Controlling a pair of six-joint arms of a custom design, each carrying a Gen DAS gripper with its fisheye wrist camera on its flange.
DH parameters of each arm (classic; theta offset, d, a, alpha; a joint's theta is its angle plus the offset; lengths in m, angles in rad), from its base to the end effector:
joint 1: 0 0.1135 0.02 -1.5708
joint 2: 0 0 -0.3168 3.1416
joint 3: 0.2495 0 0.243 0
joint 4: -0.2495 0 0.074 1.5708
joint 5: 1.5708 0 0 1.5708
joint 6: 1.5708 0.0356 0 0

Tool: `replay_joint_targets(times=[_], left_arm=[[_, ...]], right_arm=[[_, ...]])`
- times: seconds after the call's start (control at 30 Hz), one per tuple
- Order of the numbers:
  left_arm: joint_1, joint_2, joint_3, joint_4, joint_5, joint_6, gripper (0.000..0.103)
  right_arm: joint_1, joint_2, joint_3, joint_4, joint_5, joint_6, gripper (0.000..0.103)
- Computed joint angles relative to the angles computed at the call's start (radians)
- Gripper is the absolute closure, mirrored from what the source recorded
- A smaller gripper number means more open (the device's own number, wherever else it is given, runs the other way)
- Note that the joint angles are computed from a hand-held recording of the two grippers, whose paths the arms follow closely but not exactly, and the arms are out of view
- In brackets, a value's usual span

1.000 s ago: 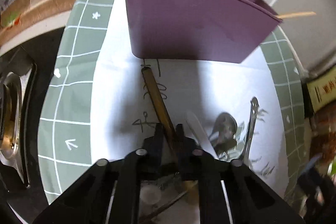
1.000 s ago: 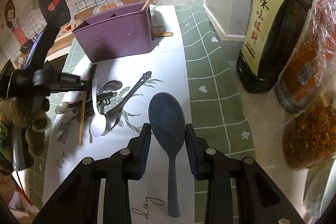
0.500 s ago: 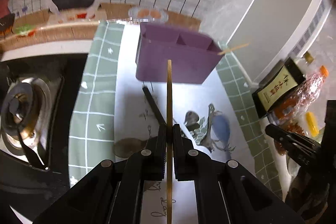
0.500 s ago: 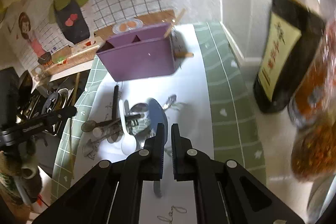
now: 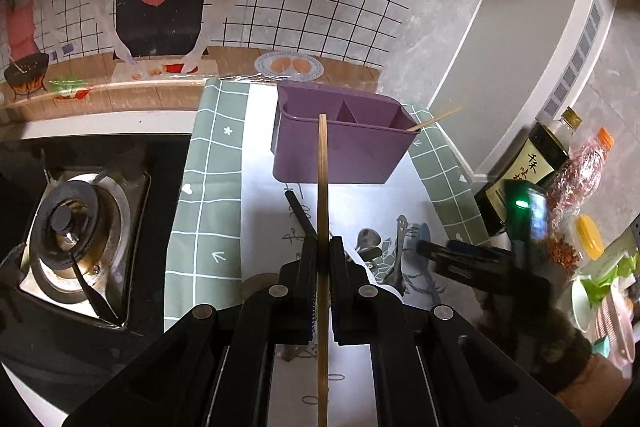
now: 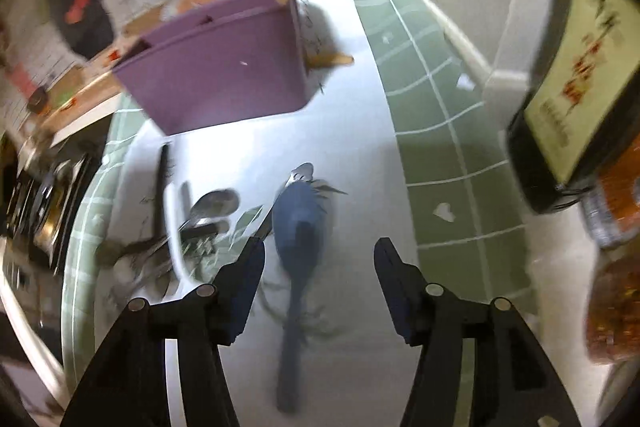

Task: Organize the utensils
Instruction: 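Lift both held utensils over the purple caddy and release them inside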

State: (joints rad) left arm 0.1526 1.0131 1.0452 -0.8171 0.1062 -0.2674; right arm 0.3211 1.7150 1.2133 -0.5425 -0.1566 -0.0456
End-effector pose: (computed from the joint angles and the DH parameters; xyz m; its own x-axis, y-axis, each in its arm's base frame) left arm 0.1618 0.0211 0.3725 -0.6534 -0.3663 -0.6625 -0.2589 0.9305 -0.2592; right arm 0.3358 0.1175 0.2720 -0.8019 -0.3142 -0.5082 -0.4231 0.8992 0.1118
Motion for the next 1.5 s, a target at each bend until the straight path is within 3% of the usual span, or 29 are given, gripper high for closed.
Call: replay_joint_targets(times=[0.13, 0.2, 0.23, 0.27, 0.53, 0.6, 0.63, 0.73, 0.87, 1.0, 1.13, 1.27, 1.5], left_arm=[[-0.004, -0.001, 0.006, -0.011, -0.009, -0.005, 0.098], [-0.003, 0.000, 0.007, -0.013, -0.005, -0.008, 0.097], [0.002, 0.000, 0.007, -0.011, 0.005, -0.007, 0.097], [0.007, 0.000, 0.008, -0.007, 0.015, -0.006, 0.098], [0.027, 0.033, 0.058, 0.038, 0.052, 0.009, 0.098], [0.044, 0.071, 0.130, 0.052, 0.078, 0.027, 0.098], [0.048, 0.093, 0.171, 0.061, 0.085, 0.030, 0.098], [0.065, 0.171, 0.320, 0.104, 0.112, 0.034, 0.098], [0.045, 0.286, 0.488, 0.173, 0.056, 0.043, 0.098], [0.020, 0.382, 0.564, 0.275, -0.023, 0.045, 0.098], [0.001, 0.434, 0.507, 0.452, -0.110, 0.029, 0.098], [0.000, 0.498, 0.466, 0.537, -0.145, 0.028, 0.097], [-0.011, 0.578, 0.388, 0.614, -0.163, 0.029, 0.097]], right_arm=[[0.053, 0.058, 0.028, 0.023, 0.027, -0.016, 0.049], [0.079, 0.071, 0.033, 0.031, 0.053, -0.035, 0.061], [0.085, 0.068, 0.034, 0.029, 0.047, -0.053, 0.074], [0.085, 0.062, 0.038, 0.017, 0.040, -0.060, 0.074], [0.042, -0.135, 0.039, -0.008, -0.034, -0.092, 0.077], [0.027, -0.170, 0.086, -0.031, -0.068, -0.088, 0.083], [0.018, -0.183, 0.134, -0.049, -0.090, -0.083, 0.093], [0.008, -0.190, 0.285, -0.057, -0.126, -0.065, 0.093], [0.007, -0.121, 0.530, -0.115, -0.177, -0.067, 0.093], [0.051, -0.036, 0.689, -0.078, -0.078, -0.102, 0.093], [0.066, 0.062, 0.795, -0.097, -0.026, -0.145, 0.093], [0.081, 0.165, 0.863, -0.138, 0.006, -0.169, 0.093], [0.087, 0.262, 0.826, -0.143, 0.035, -0.196, 0.093]])
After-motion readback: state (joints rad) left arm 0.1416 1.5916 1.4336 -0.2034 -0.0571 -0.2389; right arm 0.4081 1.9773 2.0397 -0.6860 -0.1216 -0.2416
